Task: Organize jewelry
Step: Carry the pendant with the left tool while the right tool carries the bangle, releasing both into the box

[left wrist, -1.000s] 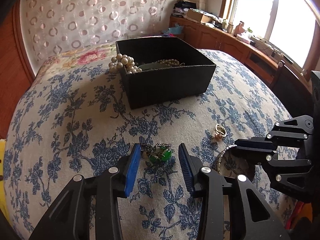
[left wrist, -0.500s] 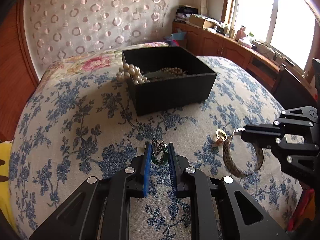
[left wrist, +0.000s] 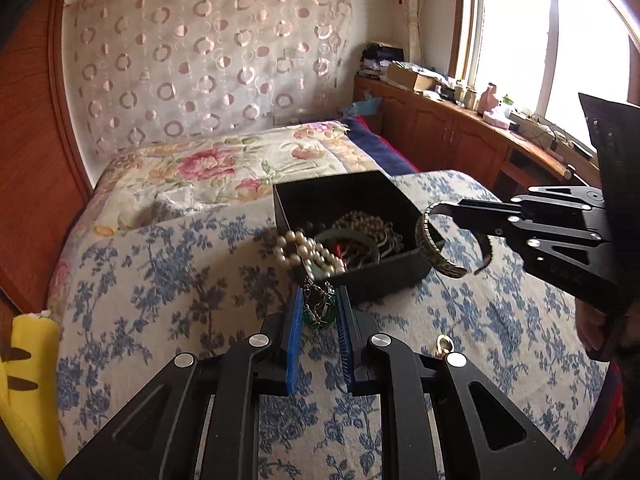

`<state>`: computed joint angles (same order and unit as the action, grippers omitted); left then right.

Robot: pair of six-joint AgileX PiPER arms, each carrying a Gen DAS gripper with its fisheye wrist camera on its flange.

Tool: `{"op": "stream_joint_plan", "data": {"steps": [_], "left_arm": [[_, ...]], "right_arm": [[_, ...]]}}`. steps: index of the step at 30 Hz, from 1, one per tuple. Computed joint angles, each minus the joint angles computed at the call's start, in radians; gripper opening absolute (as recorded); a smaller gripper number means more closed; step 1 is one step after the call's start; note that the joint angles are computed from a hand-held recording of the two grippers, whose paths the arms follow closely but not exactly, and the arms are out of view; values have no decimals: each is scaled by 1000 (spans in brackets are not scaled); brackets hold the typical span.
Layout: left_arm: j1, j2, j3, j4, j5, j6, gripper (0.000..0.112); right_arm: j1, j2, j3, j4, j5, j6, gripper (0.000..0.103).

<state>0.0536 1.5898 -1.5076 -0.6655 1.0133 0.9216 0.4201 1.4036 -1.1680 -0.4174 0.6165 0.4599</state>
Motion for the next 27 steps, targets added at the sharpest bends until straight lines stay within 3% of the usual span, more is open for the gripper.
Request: {"op": "stream_joint_plan", "data": {"steps": [6,15,18,27], "left_arm": [[-39,72,-138,35,12,-66,15],[-104,169,-283,99,39,-146,16],[-119,178,-295,116,21,-172,39],[-70,151,-278,76,16,-159,40]], "right_arm": [[-60,95,-102,61,0,-64,6],[-84,139,-129,112,-13,-95,6],[-94,150,-136,134,-22,-113,12],[-114,103,-78,151,-62,-124,15]]}}
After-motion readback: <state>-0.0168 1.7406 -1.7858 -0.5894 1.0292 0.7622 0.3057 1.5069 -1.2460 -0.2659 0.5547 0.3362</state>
